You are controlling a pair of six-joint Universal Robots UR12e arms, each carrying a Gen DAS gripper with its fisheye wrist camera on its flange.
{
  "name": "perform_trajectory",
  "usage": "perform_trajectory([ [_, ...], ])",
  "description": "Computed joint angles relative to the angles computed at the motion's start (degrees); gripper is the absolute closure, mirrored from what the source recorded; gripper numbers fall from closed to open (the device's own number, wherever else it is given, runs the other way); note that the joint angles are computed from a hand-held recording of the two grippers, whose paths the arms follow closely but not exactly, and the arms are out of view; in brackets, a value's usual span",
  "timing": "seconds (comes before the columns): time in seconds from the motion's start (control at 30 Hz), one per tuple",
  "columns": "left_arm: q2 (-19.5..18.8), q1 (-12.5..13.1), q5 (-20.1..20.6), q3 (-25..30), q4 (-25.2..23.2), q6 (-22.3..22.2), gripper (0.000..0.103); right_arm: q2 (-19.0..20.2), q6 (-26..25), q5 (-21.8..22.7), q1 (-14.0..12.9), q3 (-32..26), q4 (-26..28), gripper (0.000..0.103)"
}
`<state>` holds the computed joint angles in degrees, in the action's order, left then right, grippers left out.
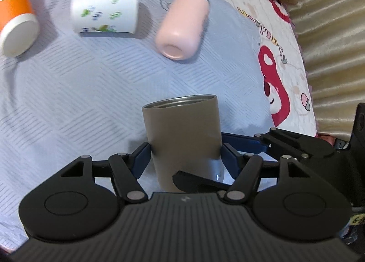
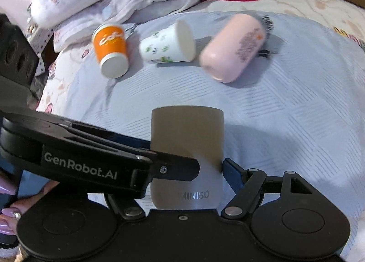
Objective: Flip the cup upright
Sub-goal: 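Lift the tumbler with both grippers and rotate its base down toward the cloth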
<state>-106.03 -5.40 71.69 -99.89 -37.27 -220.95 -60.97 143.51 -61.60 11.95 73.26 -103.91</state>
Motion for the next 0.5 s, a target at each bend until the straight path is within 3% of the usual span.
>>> perform_trajectory([
  [0.17,1.8,1.4,-1.3,-2.7,-0.1,-0.3,0.038,0.2,-2.1,1.7,0.7,-0.9,3.0,0.025],
  [0.5,3.2,3.1,-1.7,-5.6,2.3,0.5,0.043,1.0,-3.8,-2.8,3.2,-1.6,3.5,0.025],
])
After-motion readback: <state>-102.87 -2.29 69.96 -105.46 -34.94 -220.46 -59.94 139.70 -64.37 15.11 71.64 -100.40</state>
